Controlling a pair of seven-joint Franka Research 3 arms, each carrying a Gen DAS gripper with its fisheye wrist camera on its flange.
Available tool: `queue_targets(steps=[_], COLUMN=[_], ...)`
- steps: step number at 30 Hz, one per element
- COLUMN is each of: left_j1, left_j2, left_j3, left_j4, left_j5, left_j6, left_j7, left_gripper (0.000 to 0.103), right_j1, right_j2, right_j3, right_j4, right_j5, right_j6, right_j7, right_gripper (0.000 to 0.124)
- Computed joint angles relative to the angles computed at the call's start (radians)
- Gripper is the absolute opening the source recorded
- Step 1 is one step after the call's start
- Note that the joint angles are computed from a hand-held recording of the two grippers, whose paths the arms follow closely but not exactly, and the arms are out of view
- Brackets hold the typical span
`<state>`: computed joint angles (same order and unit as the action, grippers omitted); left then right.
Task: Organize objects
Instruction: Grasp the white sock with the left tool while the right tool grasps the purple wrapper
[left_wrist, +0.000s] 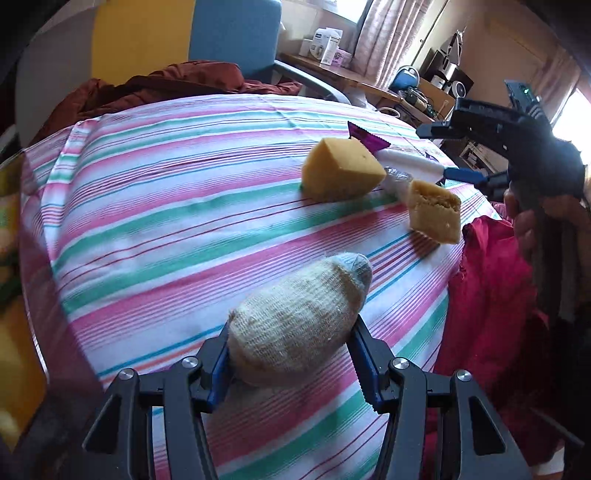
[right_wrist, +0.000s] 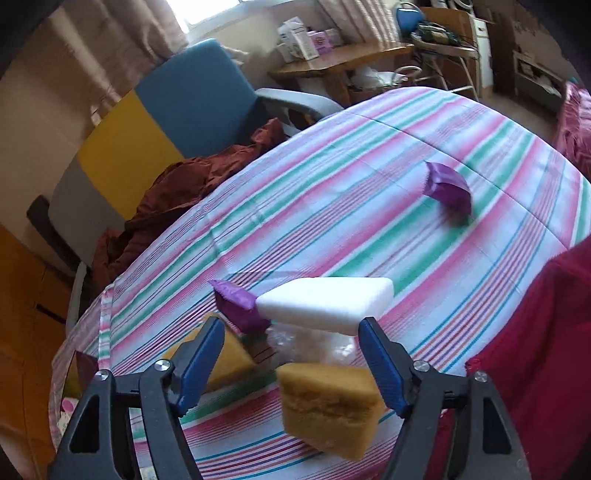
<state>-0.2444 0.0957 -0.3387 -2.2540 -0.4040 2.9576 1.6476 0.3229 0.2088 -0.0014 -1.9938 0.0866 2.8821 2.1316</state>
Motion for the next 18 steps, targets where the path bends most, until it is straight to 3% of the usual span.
queue_targets(steps=[5,8,14,18], left_j1=[-0.001,0.005,0.016,0.018], left_j2=[-0.009,-0.002,-0.003,0.000], left_j3=[-0.004,-0.012,-0.026,-0.033], left_j4=[-0.008,-0.004,-0.006,-0.006], left_j5=[-0.034,-0.074,-0.160,-0.222], left_j6=[0.005,0.013,0.019,0.024], left_j7=[0.013,0.045,0.130,0.185], left_gripper=[0.057,0.057,0.057,0.057], right_j1=[0.032,0.063,0.008,0.039], right_j2=[0.009,0.021,0.082,0.172], right_j3=[-0.040,-0.082,0.020,-0.023], right_j4=[0.060,0.102,0.197,0.314], right_j5=[-0.109,-0.216,-0.077,-0.087], right_j6=[-0.030,-0.061,-0.123,-0.223], right_j7=[0.077,0.188,0.015,0.058], right_gripper=[0.071,0.071,0.072,0.072])
